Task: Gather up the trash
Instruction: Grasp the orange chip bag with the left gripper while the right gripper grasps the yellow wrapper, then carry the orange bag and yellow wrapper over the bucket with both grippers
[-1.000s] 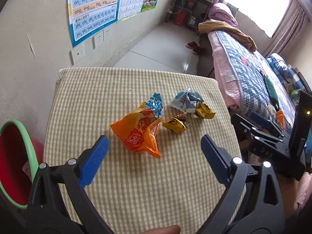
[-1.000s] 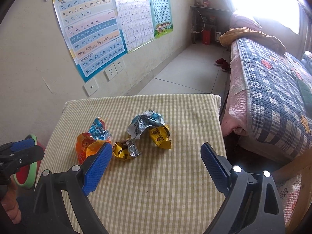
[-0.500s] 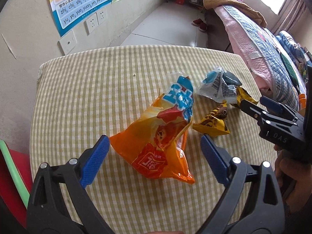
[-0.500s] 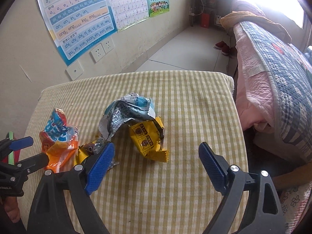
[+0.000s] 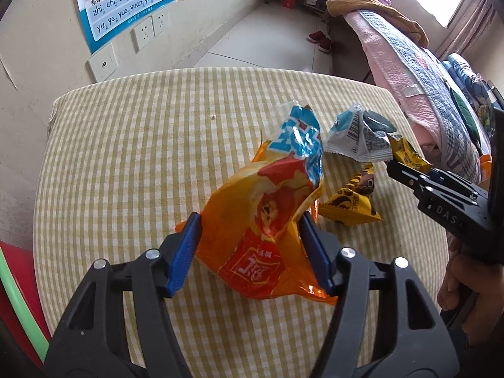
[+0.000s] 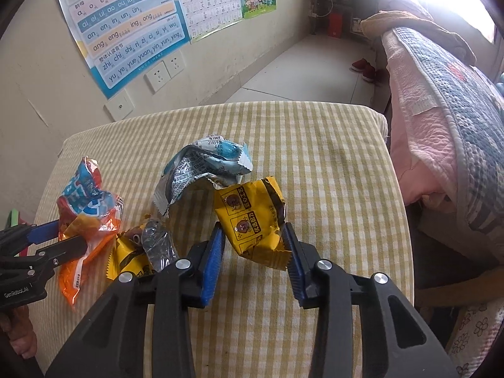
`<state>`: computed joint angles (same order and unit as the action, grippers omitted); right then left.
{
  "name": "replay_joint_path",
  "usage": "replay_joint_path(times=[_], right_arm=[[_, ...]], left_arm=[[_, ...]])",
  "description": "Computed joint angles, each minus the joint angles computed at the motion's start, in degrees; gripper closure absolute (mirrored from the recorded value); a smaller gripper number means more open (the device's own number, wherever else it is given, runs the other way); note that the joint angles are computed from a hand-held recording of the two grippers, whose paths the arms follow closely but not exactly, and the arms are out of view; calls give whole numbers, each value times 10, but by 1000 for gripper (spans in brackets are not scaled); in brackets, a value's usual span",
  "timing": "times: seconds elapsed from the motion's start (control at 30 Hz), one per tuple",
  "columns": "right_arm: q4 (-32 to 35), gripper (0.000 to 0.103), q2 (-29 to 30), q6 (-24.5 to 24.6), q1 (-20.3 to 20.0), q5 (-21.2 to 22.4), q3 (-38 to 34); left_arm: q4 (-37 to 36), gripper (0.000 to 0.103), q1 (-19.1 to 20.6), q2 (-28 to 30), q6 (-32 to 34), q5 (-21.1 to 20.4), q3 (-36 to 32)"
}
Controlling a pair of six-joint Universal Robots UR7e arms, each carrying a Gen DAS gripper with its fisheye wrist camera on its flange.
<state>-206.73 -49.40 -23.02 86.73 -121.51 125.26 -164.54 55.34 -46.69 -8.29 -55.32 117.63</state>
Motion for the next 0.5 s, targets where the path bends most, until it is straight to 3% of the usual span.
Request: replay_joint_path(times=[0.5], right_arm=[[-20, 66, -39, 23, 70, -14, 42]], left_arm=[[-22, 42, -43, -84, -37, 6, 67]])
